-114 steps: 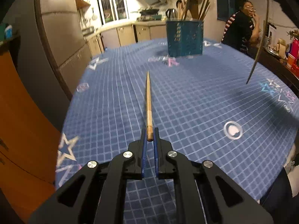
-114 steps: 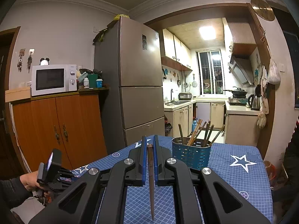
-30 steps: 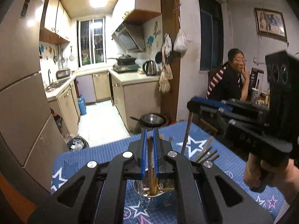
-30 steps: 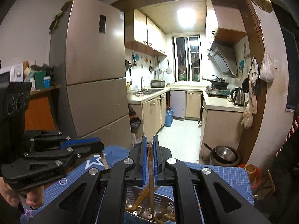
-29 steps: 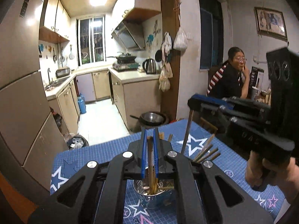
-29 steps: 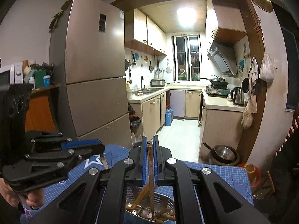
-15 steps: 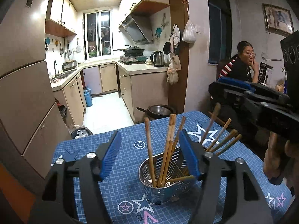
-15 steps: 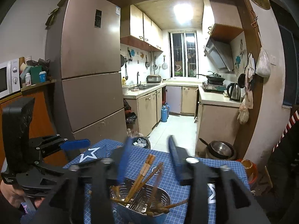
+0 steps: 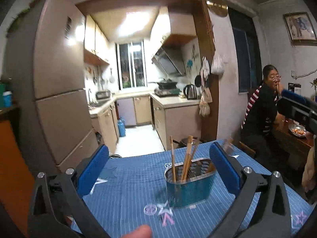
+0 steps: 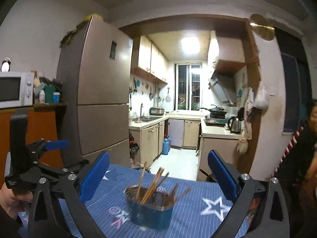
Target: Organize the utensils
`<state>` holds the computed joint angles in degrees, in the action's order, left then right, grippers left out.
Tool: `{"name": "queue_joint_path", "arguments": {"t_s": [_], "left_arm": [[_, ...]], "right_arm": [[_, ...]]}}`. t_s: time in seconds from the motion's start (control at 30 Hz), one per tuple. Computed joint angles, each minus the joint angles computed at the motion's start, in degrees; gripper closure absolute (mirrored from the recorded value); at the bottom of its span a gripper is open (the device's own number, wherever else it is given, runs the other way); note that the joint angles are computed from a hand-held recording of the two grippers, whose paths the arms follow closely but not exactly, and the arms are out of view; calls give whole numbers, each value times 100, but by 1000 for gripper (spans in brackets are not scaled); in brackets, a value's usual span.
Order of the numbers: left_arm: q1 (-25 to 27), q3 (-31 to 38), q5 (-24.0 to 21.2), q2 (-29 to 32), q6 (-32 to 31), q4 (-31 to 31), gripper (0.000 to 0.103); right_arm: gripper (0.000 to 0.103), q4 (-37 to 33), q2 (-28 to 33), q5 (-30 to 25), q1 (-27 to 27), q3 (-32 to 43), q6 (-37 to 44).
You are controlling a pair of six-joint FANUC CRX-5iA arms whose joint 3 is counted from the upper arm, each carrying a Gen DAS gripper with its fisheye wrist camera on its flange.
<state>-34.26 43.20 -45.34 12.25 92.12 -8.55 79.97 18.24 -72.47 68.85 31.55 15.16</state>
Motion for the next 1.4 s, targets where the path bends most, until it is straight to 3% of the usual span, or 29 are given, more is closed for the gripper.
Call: {"name": "queue_joint_path", "arguments": {"t_s": [0.07, 0.13, 0.2, 0.27, 0.33, 0.5, 0.63, 0.9, 1.13, 1.4], "left_arm": [[-198, -621, 126, -528, 512, -536, 5], [-591, -1314, 64, -1156, 1447, -1532, 5], [-779, -2082, 85, -1714, 1871, -1689, 5], [-1217, -2568, -275, -2106, 2480, -2342, 5], [-1676, -2787, -813, -2296, 3255, -3011, 5], [-2186, -3457, -1410, -2778, 4026, -3319, 5], [-2312, -3749, -1627, -3023, 4267, -3338, 5], [-2943, -3869, -2144, -3278, 4604, -3990, 5], [-3326, -3851, -2374, -3356, 4770, -4369, 5], [-3357, -3880, -2376, -3379, 4823, -4365, 5]], "right_arm": [[4, 274, -163, -402, 386, -461, -300], [4, 317, -212, -869, 747, -735, -600], [4, 189, -51, -1636, 1160, -755, -875], [4, 47, 213, -2448, 1549, -683, -1174], [4, -255, 231, -2669, 1898, -875, -1805], [4, -921, 484, -2956, 2391, -842, -2494], [4, -1113, 621, -2982, 2611, -832, -2756], [4, -1143, 846, -3329, 2845, -671, -3002], [4, -1088, 988, -3494, 2968, -482, -2948], [4, -1066, 1019, -3548, 3058, -436, -2993]]}}
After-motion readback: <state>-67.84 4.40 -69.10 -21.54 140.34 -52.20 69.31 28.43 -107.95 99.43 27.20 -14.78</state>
